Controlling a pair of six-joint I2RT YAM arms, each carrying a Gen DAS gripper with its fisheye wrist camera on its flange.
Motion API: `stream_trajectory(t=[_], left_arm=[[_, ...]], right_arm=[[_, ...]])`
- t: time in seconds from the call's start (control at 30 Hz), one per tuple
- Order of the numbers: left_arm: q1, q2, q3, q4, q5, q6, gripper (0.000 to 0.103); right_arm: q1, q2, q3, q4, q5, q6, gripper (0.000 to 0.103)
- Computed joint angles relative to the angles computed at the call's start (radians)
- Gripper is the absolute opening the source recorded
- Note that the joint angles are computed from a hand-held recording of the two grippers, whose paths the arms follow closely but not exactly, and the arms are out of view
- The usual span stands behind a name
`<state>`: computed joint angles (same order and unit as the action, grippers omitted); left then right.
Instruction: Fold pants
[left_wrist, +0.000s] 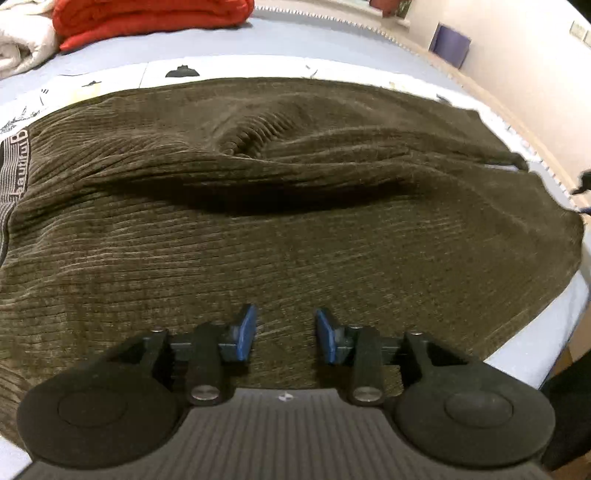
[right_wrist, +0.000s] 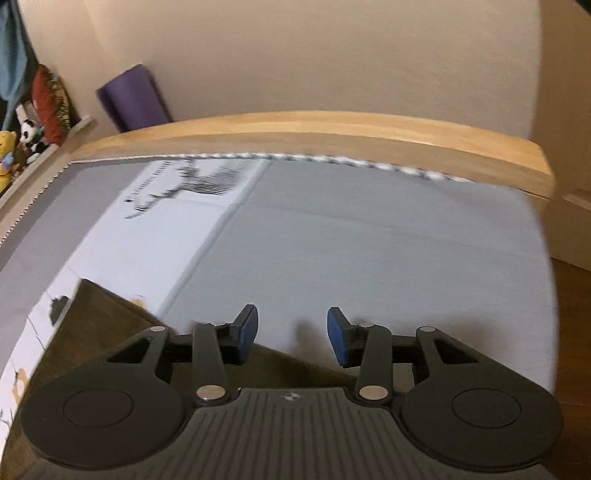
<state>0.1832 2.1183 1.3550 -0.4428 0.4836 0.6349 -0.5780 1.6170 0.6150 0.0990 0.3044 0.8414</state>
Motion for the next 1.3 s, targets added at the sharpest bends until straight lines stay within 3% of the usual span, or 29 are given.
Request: stream_trajectory(t=[0.13,0.2,0.37,0.53,0.57,0.67,0.77,0.83,0.9,1.0,1.13,1.3], left_arm=[[-0.025,-0.033,-0.105,0.116,0.002,0.082,0.068],[-0.042,-0.053,-0.149,0.168,-0.020,0.097,0.070],[-0.029,-0.045,-0.147,0.158,-0.006,0.086,0.070],[-0.025,-0.052,-0.154,0.160,-0.003,0.092,0.070],[-0.018,-0.057,-0.159,0.157,0.001,0.099,0.070],[-0.017,-0.061,-0.164,0.159,0.003,0.097,0.070],[-0.017,-0.063,-0.169,0.163,0.003,0.098,0.070],[-0.016,-0.063,-0.169,0.163,0.004,0.101,0.070],[-0.016,-0.061,-0.165,0.159,0.006,0.101,0.071],[-0.021,-0.060,-0.166,0.162,0.005,0.097,0.074],[-0.028,-0.065,-0.180,0.178,0.000,0.098,0.077],[-0.027,-0.063,-0.177,0.175,0.004,0.099,0.077]], right_arm=[[-0.120,-0.151,-0.154,-0.018,-0.152,0.048,0.049],[-0.176,-0.200,-0.199,-0.051,-0.259,0.088,0.051],[-0.217,-0.202,-0.304,0.001,-0.531,0.189,0.055],[-0.122,-0.175,-0.271,-0.021,-0.522,0.092,0.061],[-0.122,-0.164,-0.270,-0.004,-0.561,0.094,0.065],[-0.180,-0.118,-0.320,0.188,-0.731,0.177,0.060],[-0.207,-0.250,-0.415,0.347,-0.582,0.322,0.043],[-0.234,-0.376,-0.496,0.449,-0.438,0.393,0.043],[-0.255,-0.427,-0.473,0.327,-0.389,0.367,0.043],[-0.252,-0.348,-0.418,0.184,-0.391,0.378,0.043],[-0.221,-0.214,-0.370,0.219,-0.434,0.320,0.049],[-0.190,-0.166,-0.314,0.142,-0.412,0.260,0.051]])
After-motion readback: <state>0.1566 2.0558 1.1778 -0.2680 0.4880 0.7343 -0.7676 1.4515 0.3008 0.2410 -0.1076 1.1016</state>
